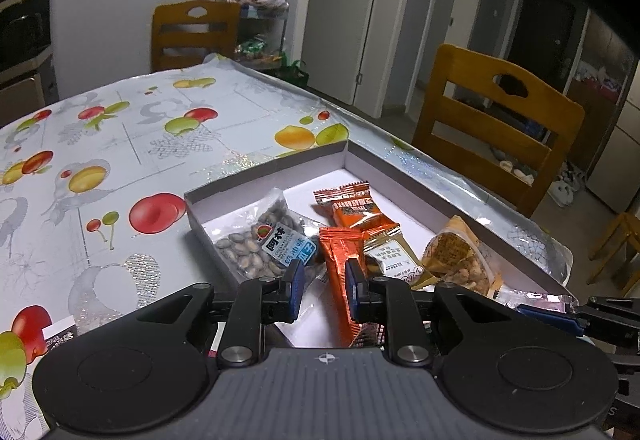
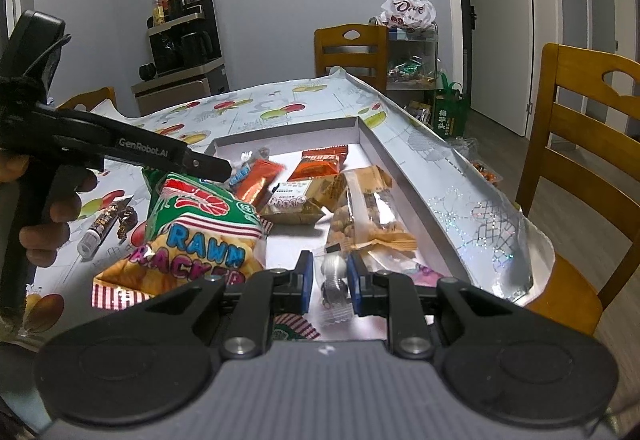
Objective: Organize snacks
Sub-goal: 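Open the left tool over the box while the right tool releases the white candy into it, then move both tools back over the chocolate tube and brown wrapped candy on the table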
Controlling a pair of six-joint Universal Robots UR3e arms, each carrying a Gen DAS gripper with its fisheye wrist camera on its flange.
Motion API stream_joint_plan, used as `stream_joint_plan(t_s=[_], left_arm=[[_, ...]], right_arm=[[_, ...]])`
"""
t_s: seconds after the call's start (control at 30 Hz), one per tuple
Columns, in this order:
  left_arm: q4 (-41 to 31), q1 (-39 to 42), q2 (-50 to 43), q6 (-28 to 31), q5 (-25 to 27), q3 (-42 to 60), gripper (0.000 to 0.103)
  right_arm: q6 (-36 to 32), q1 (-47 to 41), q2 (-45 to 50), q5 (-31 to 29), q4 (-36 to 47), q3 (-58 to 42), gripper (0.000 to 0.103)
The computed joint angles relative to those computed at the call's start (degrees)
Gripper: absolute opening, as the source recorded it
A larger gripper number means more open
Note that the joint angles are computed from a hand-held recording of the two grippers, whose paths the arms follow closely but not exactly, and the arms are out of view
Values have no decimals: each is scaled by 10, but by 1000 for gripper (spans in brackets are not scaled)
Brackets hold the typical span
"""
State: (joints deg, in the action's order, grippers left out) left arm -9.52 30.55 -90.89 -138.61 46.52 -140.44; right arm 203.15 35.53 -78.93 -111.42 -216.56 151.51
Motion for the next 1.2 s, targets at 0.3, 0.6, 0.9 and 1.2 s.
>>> stream_joint_plan(t_s=[0.3, 0.6, 0.9, 1.2], left_arm=[[-20, 33, 29, 16, -19, -14, 26], [-73, 83, 75, 50, -52, -27, 31], [-118, 120, 105, 80, -69, -37, 48], [-190, 154, 154, 126, -93, -45, 56]], right_arm=[[13, 11, 17, -13, -4, -12, 18], [26, 21, 13, -30, 21, -30, 25], [44, 40, 8, -56, 37, -51, 54], [58, 54, -9, -91, 63, -63, 62]])
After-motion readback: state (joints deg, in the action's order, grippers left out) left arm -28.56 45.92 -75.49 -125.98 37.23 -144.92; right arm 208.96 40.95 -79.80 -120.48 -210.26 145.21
